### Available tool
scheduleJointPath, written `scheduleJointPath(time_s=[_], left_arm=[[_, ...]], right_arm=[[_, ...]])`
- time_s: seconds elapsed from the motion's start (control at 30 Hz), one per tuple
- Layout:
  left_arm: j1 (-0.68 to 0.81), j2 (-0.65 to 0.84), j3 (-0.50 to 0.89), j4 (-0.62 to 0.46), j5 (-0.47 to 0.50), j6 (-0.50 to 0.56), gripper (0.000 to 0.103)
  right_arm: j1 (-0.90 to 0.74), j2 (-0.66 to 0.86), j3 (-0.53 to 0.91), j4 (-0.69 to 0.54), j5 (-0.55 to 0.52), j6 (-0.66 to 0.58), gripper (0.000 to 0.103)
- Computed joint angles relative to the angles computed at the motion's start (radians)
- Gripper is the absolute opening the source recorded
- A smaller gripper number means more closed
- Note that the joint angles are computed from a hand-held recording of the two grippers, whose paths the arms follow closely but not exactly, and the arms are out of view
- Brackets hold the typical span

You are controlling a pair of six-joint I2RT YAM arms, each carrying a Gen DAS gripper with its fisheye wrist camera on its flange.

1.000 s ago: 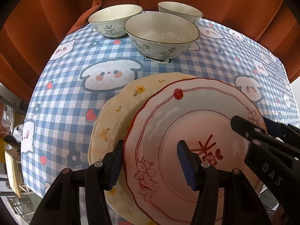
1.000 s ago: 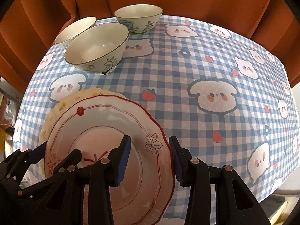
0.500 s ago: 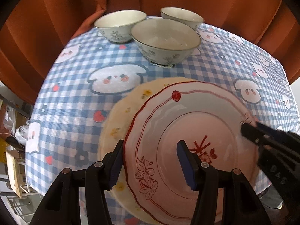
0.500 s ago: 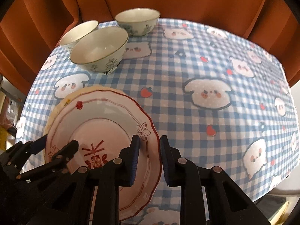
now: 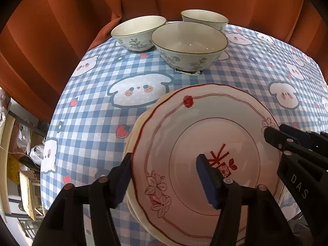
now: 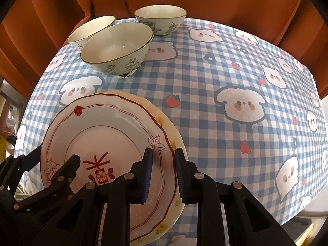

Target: Organize plates and bowls

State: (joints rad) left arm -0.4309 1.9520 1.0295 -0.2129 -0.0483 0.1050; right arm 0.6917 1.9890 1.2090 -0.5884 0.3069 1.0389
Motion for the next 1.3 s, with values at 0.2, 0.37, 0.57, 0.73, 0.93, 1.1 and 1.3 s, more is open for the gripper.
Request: scheduleJointPath(time_s=[0.2, 0.37, 0.57, 0.73, 0.93, 1.1, 1.3], left_arm=[[0.003, 0.015, 0.013, -0.004, 0.035, 0.005, 0.083], [0.022, 0.03, 0.054, -0.055, 0.089, 0.008, 0.086], [0.039, 0.031, 0.109, -0.083, 0.12, 0.014, 0.087], [0.049, 0.057, 0.198, -0.097, 0.144, 0.008, 0.088], [0.049, 0.134, 0.347, -0.116, 0.134, -0.019, 0.087], [0.042, 0.225, 0.501, -0.153, 0.099, -0.034, 0.087], [0.052, 0.399, 0.762, -0.265, 0.139, -0.055, 0.079]], right_arm=[[0.008, -0.002, -0.01, 0.012, 0.015, 0.008, 0.025], [0.01, -0.013, -0.011, 0.011, 0.005, -0.005, 0.037], [0.007, -0.026, 0.019, -0.009, 0.051, -0.012, 0.071], [-0.035, -0.014, 0.078, -0.003, 0.055, -0.052, 0.071], [-0.097, 0.012, 0.157, 0.007, 0.061, -0.146, 0.071], [-0.164, 0.052, 0.216, 0.047, 0.033, -0.216, 0.071], [-0.239, 0.141, 0.315, 0.084, 0.001, -0.27, 0.072]])
